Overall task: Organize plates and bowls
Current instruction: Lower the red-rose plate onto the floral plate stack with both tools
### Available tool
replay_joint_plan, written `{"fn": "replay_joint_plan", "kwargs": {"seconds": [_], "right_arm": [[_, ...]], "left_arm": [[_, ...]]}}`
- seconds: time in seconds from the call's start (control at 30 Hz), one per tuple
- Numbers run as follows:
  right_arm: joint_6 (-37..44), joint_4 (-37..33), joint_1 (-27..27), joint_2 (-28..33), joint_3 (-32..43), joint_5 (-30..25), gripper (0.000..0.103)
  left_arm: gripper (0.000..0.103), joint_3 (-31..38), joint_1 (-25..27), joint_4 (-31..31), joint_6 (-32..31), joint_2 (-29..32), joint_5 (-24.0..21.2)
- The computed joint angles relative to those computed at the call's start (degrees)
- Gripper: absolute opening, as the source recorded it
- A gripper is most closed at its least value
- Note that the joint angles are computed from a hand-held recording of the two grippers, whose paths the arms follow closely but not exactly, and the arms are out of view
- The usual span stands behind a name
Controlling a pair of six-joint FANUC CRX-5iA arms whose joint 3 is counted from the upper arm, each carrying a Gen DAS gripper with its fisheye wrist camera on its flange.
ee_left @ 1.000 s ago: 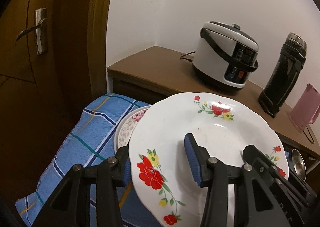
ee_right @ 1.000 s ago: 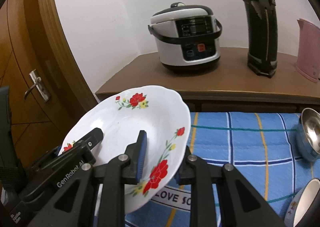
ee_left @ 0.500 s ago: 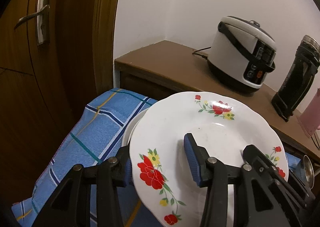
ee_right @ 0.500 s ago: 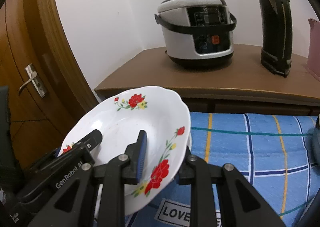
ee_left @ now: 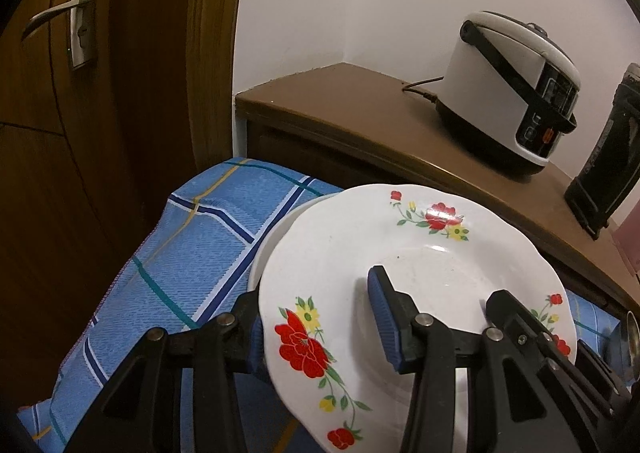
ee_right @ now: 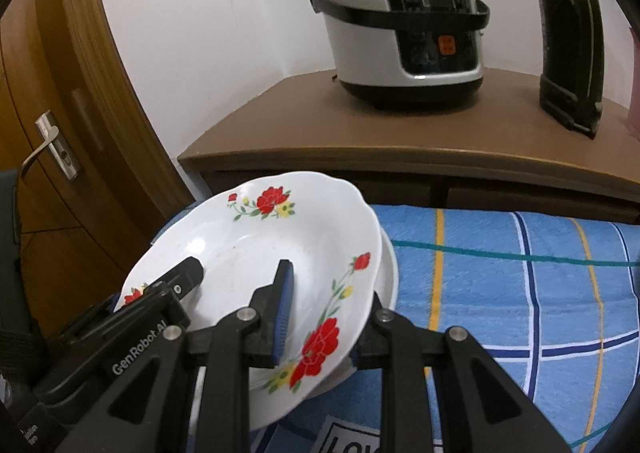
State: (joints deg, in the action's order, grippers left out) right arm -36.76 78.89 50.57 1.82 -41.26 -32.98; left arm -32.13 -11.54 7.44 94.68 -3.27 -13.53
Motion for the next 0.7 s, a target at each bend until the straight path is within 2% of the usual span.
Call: {"fn": "replay_joint_plan", "kwargs": {"seconds": [0.17, 0.5, 0.7], "right_arm": [[0.0, -0.1, -0.5, -0.1, -0.1, 0.7, 0.023], [-0.7, -0.2, -1.9, 0.4, 0.0, 2.5, 0.023], [-1.7, 1.3, -2.5, 0.5, -0.1, 3.0, 0.023]], "left_arm": [[0.048, 0.2, 0.1, 0.2, -0.3, 0.3, 0.0], [0.048, 2.5, -0.7, -4.4, 4.5, 1.6, -1.9], [0.048, 4.4, -1.4, -9.5, 9.3, 2.2, -3.1]]}}
